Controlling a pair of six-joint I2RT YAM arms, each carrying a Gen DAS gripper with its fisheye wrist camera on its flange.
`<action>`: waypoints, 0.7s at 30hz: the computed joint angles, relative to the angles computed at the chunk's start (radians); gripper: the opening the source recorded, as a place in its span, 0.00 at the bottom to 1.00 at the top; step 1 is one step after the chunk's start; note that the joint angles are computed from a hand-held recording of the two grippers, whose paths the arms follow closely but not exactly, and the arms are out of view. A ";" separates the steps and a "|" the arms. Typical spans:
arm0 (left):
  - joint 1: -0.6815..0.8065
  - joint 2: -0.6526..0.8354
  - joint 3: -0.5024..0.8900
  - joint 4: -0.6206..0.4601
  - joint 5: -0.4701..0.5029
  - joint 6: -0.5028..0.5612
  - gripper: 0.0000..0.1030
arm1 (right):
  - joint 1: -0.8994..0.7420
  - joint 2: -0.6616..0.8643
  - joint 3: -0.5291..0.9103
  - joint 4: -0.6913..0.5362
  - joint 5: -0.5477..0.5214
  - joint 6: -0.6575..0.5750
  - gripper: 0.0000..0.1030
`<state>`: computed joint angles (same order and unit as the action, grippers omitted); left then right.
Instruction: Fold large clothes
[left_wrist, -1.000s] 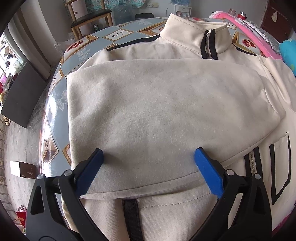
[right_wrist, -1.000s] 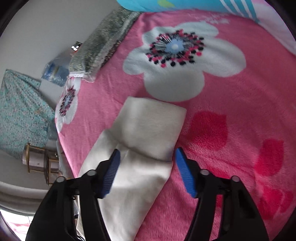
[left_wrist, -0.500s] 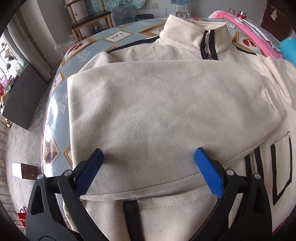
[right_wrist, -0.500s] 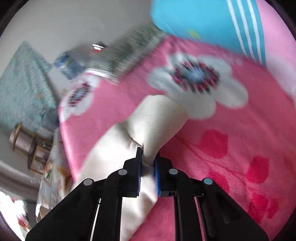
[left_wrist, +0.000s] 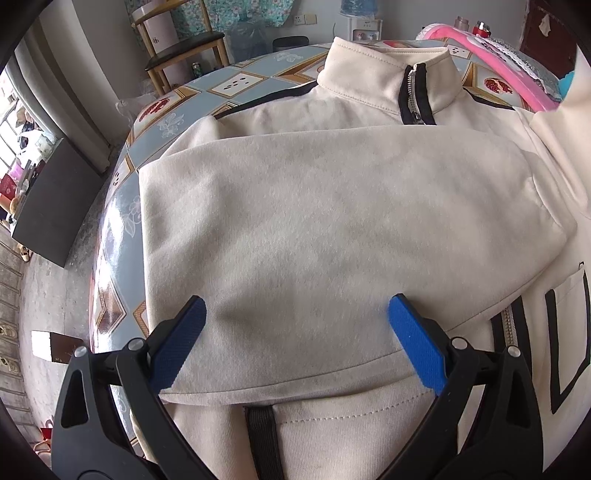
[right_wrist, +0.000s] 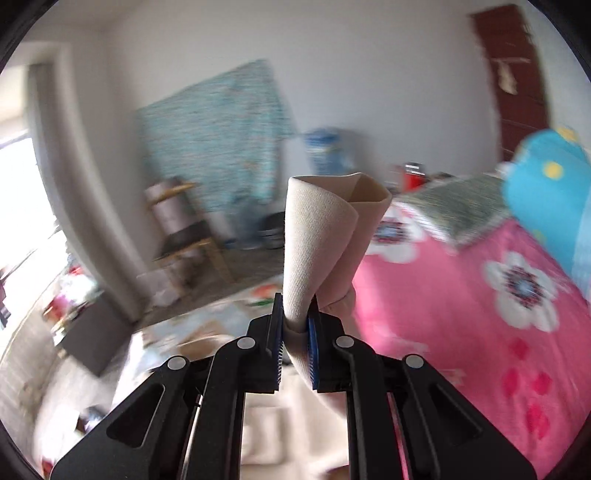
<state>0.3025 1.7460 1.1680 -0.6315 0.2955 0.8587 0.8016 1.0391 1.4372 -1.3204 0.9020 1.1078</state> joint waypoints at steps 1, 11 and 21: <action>0.001 0.001 0.003 -0.002 0.001 0.002 0.93 | 0.032 0.042 0.028 0.012 0.008 -0.004 0.11; 0.076 -0.010 0.052 -0.080 0.095 0.030 0.93 | 0.138 0.466 0.020 0.375 -0.159 -0.060 0.11; 0.260 0.035 0.189 -0.276 0.206 0.185 0.92 | 0.138 0.886 0.054 0.641 -0.451 -0.051 0.13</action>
<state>0.5625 1.7811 1.3569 -0.9077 0.5011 1.0434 0.9400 1.9252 1.4909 -0.6798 0.4510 1.0564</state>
